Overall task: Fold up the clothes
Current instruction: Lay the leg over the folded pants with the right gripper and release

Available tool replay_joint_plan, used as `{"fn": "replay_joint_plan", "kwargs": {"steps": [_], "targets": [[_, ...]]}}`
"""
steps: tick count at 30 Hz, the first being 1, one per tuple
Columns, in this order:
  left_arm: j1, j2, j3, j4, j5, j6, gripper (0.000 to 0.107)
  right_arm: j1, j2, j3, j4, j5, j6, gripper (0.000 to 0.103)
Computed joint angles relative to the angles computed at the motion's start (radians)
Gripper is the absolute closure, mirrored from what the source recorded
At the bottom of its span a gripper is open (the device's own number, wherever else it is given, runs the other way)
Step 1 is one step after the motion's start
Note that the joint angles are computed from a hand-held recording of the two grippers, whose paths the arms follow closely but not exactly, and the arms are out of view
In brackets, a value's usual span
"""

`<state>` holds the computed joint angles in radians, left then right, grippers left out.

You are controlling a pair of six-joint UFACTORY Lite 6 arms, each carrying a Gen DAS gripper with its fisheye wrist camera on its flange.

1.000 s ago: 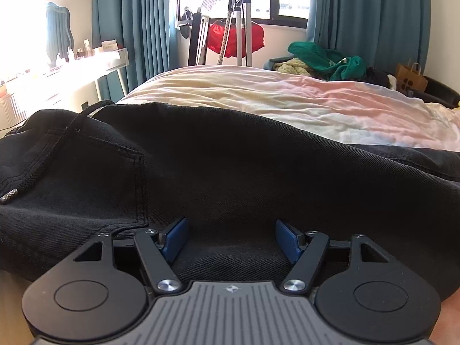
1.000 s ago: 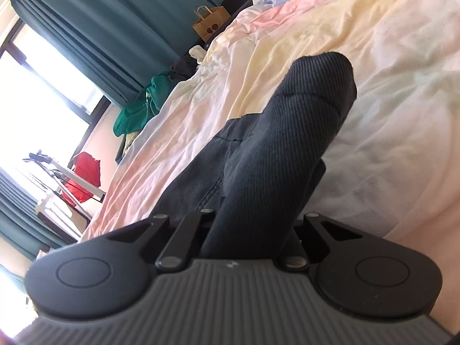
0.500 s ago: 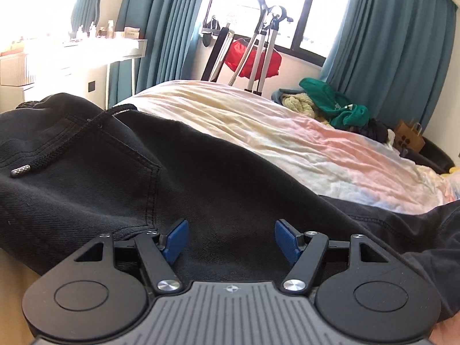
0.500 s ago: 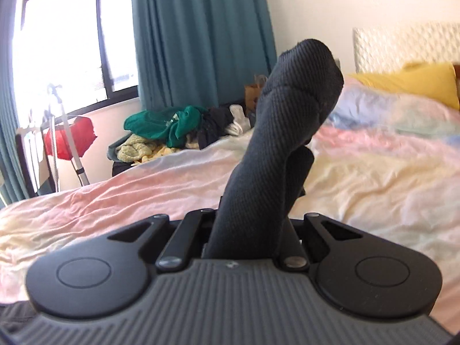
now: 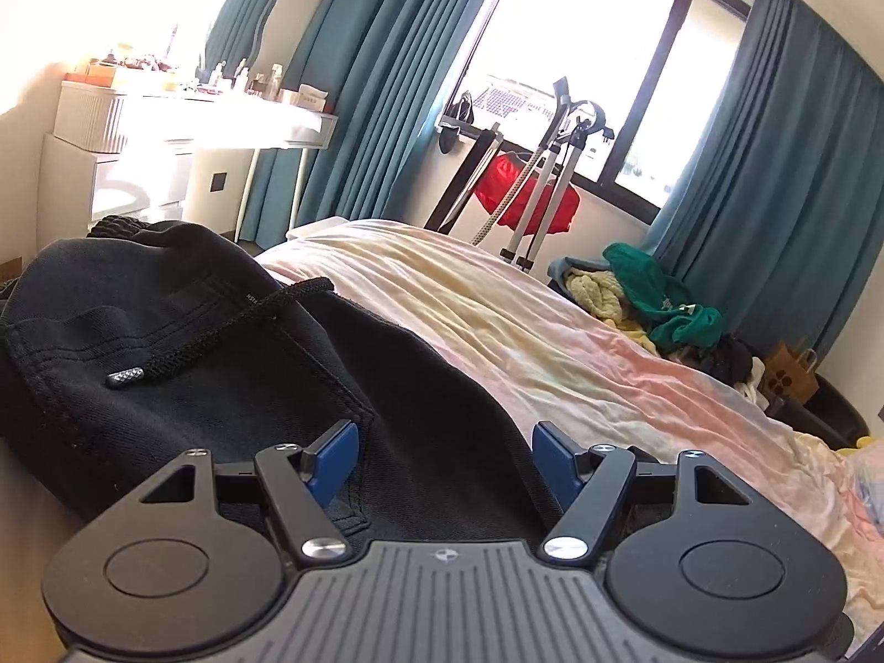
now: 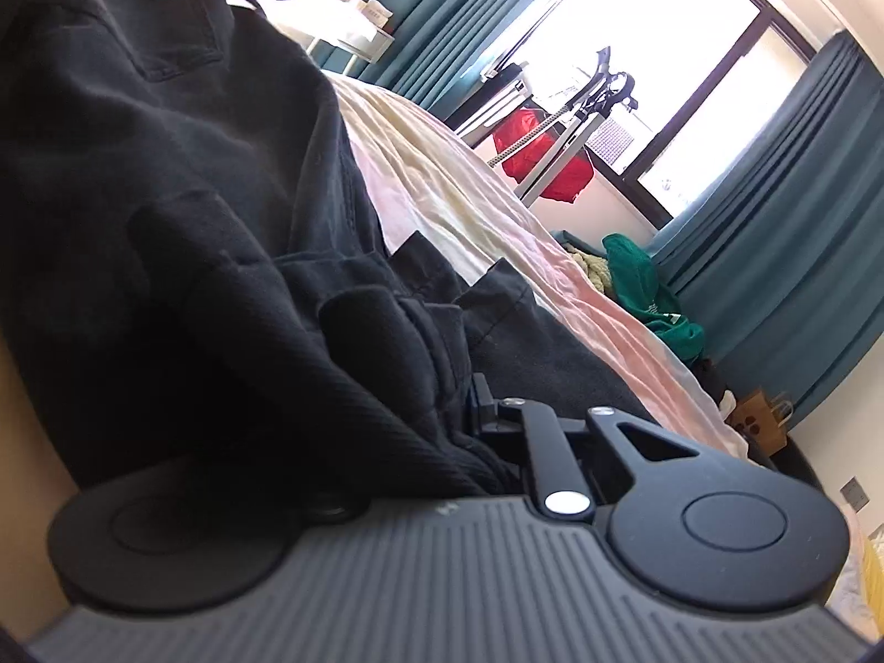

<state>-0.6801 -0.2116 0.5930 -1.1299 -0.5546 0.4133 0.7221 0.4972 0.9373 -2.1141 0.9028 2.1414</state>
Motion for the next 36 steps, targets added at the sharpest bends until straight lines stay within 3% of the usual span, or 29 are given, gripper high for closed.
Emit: {"fn": "replay_joint_plan", "kwargs": {"steps": [4,6,9,13,17,21,22,23,25,33,36], "targets": [[0.016,-0.037,-0.009,0.027,0.007,-0.011,0.034,0.009,-0.064,0.020,-0.007,-0.041,0.107,0.089],[0.027,-0.042,-0.015,0.041,0.019,-0.035,0.034,0.010,-0.009,0.082,-0.012,-0.117,0.172,0.089],[0.046,-0.042,-0.029,0.075,0.042,-0.065,0.034,0.042,0.103,0.122,-0.024,-0.070,0.166,0.087],[0.073,-0.038,-0.036,0.159,0.076,-0.144,0.034,0.040,0.066,0.096,-0.047,-0.062,0.224,0.084],[0.053,-0.025,-0.039,0.187,0.046,-0.147,0.033,0.016,-0.014,0.055,-0.094,-0.165,0.310,0.062],[0.024,0.016,-0.019,0.142,-0.010,-0.067,0.033,0.001,-0.076,0.034,-0.113,-0.292,0.346,0.050],[0.031,0.016,-0.019,0.161,-0.001,-0.088,0.033,-0.006,-0.102,0.015,-0.144,-0.324,0.385,0.041],[0.041,0.015,-0.022,0.193,0.013,-0.125,0.033,-0.015,-0.132,-0.008,-0.191,-0.356,0.438,0.025],[0.052,0.009,-0.026,0.247,0.035,-0.170,0.033,-0.024,-0.194,-0.056,-0.262,-0.404,0.527,0.014],[0.030,-0.028,-0.069,0.535,0.068,-0.354,0.036,-0.090,-0.595,-0.307,-0.315,-0.529,0.684,0.014],[0.007,-0.020,-0.078,0.642,0.080,-0.426,0.036,-0.126,-0.640,-0.340,-0.129,-0.463,0.532,0.014]]}}
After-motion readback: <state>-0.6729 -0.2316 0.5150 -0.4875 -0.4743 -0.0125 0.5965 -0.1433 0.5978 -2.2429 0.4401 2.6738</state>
